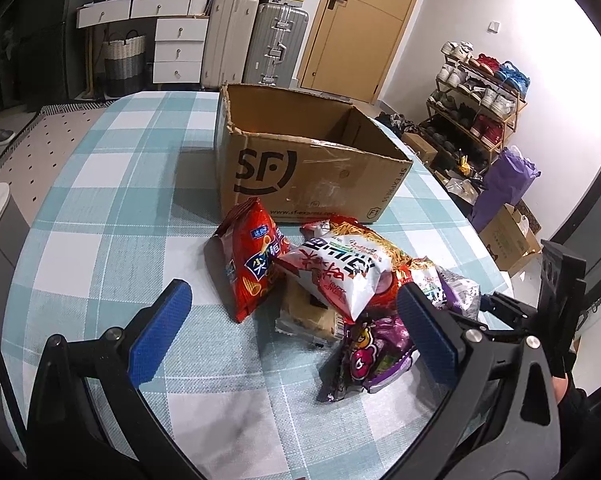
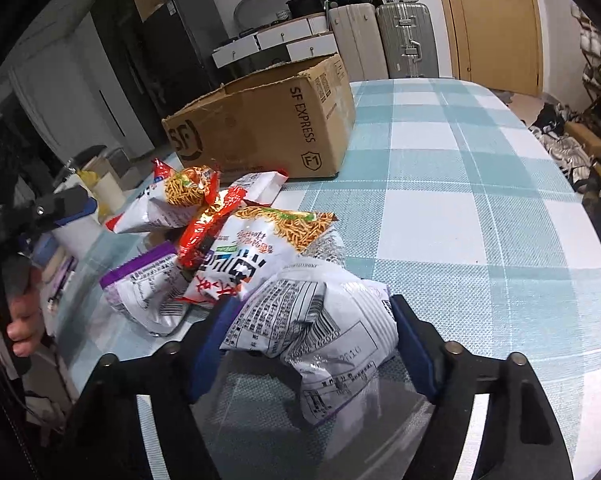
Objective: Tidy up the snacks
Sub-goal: 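Grasp the white printed bag with the right tool while the left tool grasps the purple bag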
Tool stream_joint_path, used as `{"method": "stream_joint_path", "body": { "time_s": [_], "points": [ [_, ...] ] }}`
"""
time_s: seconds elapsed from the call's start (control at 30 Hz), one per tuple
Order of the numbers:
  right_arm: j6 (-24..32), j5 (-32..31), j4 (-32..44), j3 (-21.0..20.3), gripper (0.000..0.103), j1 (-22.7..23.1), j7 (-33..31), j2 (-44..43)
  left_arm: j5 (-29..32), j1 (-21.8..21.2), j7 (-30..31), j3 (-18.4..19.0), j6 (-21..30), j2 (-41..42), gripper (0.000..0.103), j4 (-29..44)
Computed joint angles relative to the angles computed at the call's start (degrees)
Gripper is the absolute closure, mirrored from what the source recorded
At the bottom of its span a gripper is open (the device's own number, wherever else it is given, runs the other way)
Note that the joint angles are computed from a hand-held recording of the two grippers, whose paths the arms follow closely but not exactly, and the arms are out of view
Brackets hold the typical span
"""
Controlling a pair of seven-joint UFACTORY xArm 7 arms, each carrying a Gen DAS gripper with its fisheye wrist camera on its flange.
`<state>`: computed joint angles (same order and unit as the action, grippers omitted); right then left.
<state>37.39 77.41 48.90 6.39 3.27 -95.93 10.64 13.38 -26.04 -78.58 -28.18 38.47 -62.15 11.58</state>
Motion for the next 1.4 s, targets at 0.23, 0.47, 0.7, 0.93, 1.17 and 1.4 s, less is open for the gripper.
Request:
{"method": "stream_joint_path", "body": {
  "time_s": [0.23, 0.47, 0.7, 0.93, 1.17, 1.4],
  "points": [
    [5.3, 0.9, -0.5, -0.9, 0.046, -2.1, 0.8, 0.0, -0.1, -0.5, -0.2, 0.0, 0.3, -0.2, 0.001, -0.2],
    [7.9, 2.7, -1.5, -2.0, 0.046, -3.1, 0.2, -1.6, -0.4, -1.1, -0.7, -0.2, 0.3, -0.1, 0.001, -0.4],
    [8.3, 3.1, -1.9, -2.5, 0.046, -2.9, -0.2, -2.3, -0.8, -2.1, -0.9, -0.2, -0.5, 0.4, 0.001, -0.5],
    [8.8, 3.4, -2.5, -3.0, 0.046, -3.0, -0.4, -2.9, -1.1, -2.6, -1.0, -0.3, -6.2, 3.9, 0.001, -0.8],
    [9.1, 4.0, -3.1, -3.3, 0.046, -3.0, -1.0, -3.8, -0.6, -1.4, -0.9, -1.0, -13.8, 11.2, 0.001, 0.2],
    [9.8, 4.2, -3.2, -3.7, 0.046, -3.4, -0.4, -3.8, 0.8, 2.0, 0.3, -1.7, -23.1, 21.0, 0.001, 1.8]
  ]
}}
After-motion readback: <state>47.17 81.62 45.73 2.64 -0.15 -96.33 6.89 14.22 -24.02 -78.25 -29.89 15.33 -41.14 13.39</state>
